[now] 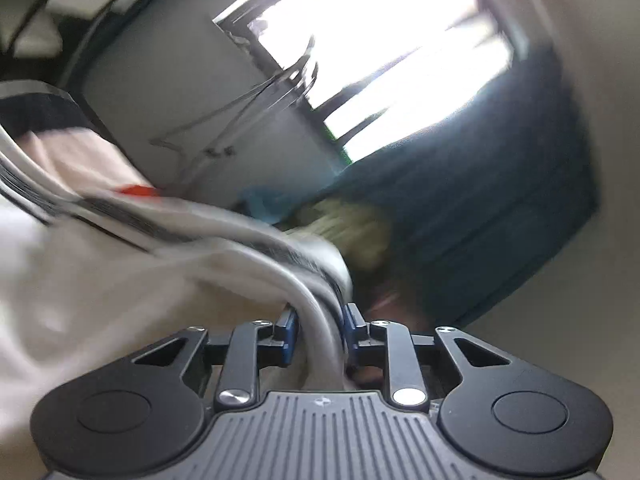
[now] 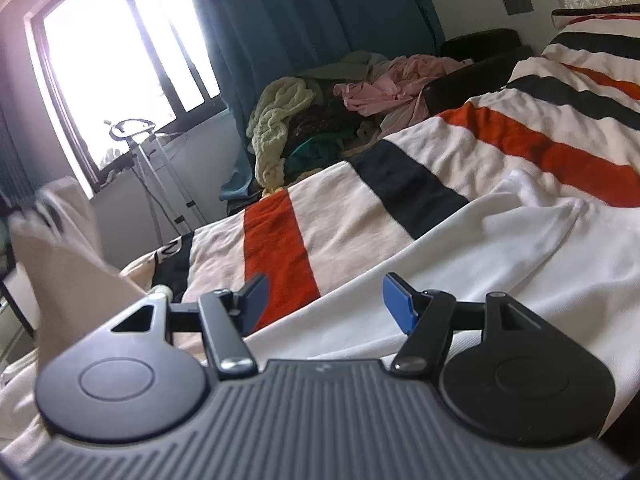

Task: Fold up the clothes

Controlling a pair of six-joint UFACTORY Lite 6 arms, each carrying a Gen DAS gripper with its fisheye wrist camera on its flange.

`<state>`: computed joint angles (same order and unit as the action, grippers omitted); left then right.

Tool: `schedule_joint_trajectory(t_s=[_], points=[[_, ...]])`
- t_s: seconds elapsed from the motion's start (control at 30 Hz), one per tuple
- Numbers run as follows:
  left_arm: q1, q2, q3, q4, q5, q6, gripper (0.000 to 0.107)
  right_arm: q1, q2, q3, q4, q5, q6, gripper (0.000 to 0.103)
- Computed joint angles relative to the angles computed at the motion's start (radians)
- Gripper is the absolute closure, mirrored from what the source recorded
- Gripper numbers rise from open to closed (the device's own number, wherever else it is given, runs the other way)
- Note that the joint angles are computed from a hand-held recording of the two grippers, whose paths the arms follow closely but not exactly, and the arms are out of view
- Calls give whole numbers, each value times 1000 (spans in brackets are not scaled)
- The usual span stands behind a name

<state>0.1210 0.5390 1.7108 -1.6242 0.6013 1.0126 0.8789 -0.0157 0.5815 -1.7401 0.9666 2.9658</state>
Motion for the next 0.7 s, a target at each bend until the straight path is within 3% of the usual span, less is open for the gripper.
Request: schedule_joint_trajectory(t_s=[0.07, 0.13, 0.33, 0.43, 0.57, 0.7], points=[[-14, -50, -76, 157, -78, -4, 61, -2, 4, 2, -8, -12, -1, 37], [-3, -107, -166, 241, -78, -6, 51, -7, 4, 1, -25, -29, 5, 37], [70, -451, -581, 232, -37, 235, 37, -7, 9, -1, -70, -66, 21, 37], [105, -725, -807, 261, -48, 345, 27, -9, 3, -10, -129, -102, 56, 37], [109, -1100, -1010, 457, -73, 265, 16, 9, 11, -6, -173, -132, 75, 38], [113, -1318, -1155, 511, -53, 257, 8, 10, -8, -21, -220, -183, 110, 38]])
